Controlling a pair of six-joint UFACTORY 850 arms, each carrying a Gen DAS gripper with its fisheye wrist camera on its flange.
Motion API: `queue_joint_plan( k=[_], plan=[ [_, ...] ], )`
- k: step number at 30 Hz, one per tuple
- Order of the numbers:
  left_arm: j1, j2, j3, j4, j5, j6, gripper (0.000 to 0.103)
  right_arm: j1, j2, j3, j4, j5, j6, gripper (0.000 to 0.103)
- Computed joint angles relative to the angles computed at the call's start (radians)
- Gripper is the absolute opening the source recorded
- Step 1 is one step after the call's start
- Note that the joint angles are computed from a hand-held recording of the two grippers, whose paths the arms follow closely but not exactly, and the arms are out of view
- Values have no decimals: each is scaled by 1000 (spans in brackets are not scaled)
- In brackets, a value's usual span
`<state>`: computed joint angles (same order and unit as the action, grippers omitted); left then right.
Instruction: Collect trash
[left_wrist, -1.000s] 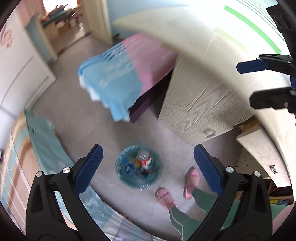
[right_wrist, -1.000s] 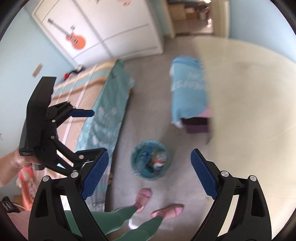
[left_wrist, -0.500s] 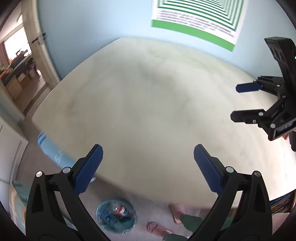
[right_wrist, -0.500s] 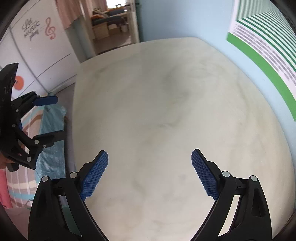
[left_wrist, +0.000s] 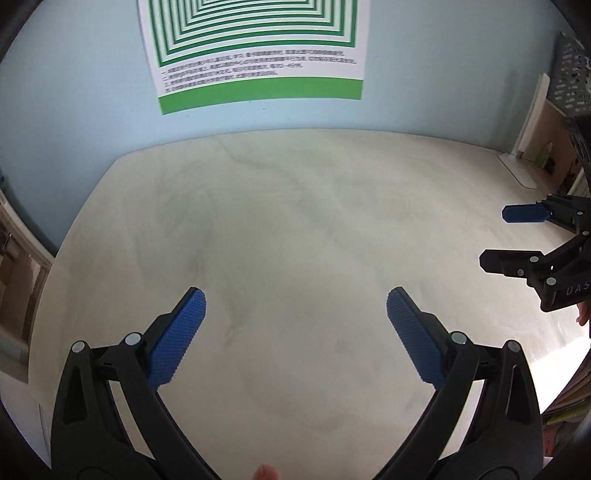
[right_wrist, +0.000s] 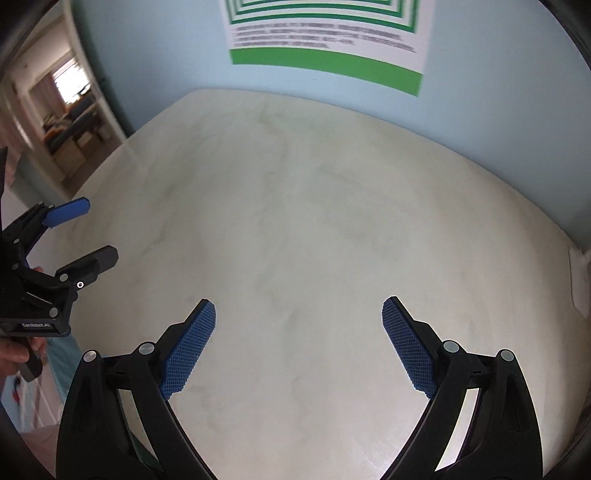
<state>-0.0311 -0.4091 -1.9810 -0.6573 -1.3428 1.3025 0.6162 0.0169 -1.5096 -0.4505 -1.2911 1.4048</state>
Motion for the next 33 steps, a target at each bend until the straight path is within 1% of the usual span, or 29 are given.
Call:
queue_joint_plan(
  k=[1,3,6,11,15,16,20,22,23,25,29,33],
  plan=[
    [-7,-2,-7,-6,-10,17,96,11,9,8,-6,-21,55,91],
    [-13,8,3,-25,-1,76,96,39,18,15,-23,-57,149,91],
    [-11,21,16,-67,-11,145,96,69,16,13,-37,-104,244,91],
    [-31,-3,-9,-72,-77,146,96,121,12,11,-53,-159,384,91],
    [-44,-27,-37,-68,-122,127,96,142,-6,-9,-59,-191,436,91],
    [-46,-26,-34,-67,-119,130,96,130,-8,-10,-57,-187,433,91],
    [-46,-26,-30,-72,-116,147,96,138,-7,-5,-58,-200,478,91],
    [-39,-30,-30,-101,-127,164,96,141,-5,1,-55,-200,494,91],
    [-41,-29,-30,-103,-120,166,96,140,-8,-1,-54,-200,498,91],
    [-46,-31,-33,-92,-118,168,96,147,1,10,-54,-203,513,91],
    [-56,-22,-22,-69,-84,169,96,142,5,14,-57,-202,509,91],
    [-64,-30,-30,-51,-81,146,96,134,13,22,-57,-196,504,91]
  ],
)
